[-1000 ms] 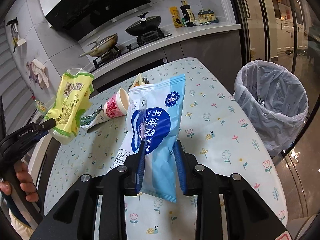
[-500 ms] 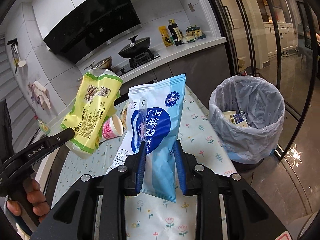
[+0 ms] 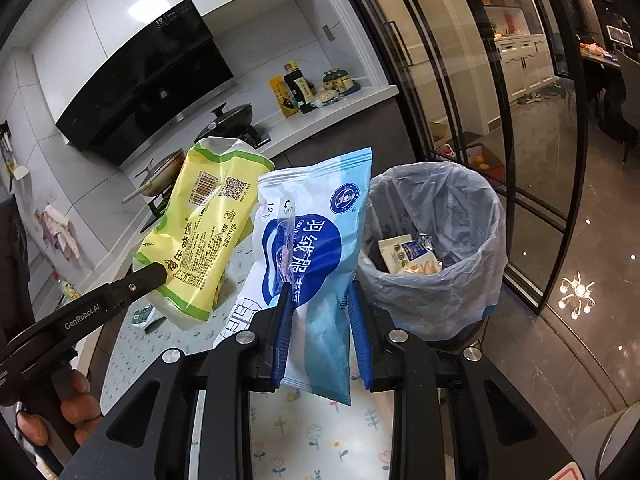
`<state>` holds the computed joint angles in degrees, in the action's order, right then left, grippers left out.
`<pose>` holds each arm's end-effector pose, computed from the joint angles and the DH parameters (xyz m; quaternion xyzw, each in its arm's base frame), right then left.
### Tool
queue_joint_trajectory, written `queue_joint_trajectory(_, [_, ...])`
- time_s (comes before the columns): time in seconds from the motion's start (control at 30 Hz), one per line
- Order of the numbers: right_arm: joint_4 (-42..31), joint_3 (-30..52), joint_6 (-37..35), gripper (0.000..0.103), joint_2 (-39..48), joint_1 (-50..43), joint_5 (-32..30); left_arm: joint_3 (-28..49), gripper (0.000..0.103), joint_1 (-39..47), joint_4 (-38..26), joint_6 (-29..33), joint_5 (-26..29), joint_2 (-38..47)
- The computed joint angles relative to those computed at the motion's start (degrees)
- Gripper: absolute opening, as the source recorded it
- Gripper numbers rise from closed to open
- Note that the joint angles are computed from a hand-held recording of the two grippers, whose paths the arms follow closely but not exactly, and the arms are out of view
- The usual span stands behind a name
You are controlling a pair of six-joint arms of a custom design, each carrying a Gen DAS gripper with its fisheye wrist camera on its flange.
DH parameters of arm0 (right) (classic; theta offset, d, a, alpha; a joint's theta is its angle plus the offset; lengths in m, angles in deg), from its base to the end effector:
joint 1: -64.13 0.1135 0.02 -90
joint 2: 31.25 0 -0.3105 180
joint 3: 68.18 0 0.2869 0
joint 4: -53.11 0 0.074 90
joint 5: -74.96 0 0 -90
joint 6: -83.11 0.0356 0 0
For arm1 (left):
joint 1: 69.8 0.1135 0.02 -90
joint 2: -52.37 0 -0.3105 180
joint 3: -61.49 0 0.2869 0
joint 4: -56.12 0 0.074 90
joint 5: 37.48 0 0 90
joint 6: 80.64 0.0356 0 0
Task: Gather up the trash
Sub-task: 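Carry the wipes packet and yellow-green bag over the bin and open both grippers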
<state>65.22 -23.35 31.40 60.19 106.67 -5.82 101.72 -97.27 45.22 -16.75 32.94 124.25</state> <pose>0.2358 0.2087 0.1536 0.0047 0.8829 0.2467 0.3995 0.2246 -0.1033 0.1853 -0.0577 0.9029 -0.0397 0.4241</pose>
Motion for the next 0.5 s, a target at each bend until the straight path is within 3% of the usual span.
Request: queue_joint_trajectory(0.5, [0.25,4.55,-5.38,0.026,6.94,-15.0,-7.07,16.52,0.024,-1.9,4.56,2.06,4.11,24.92])
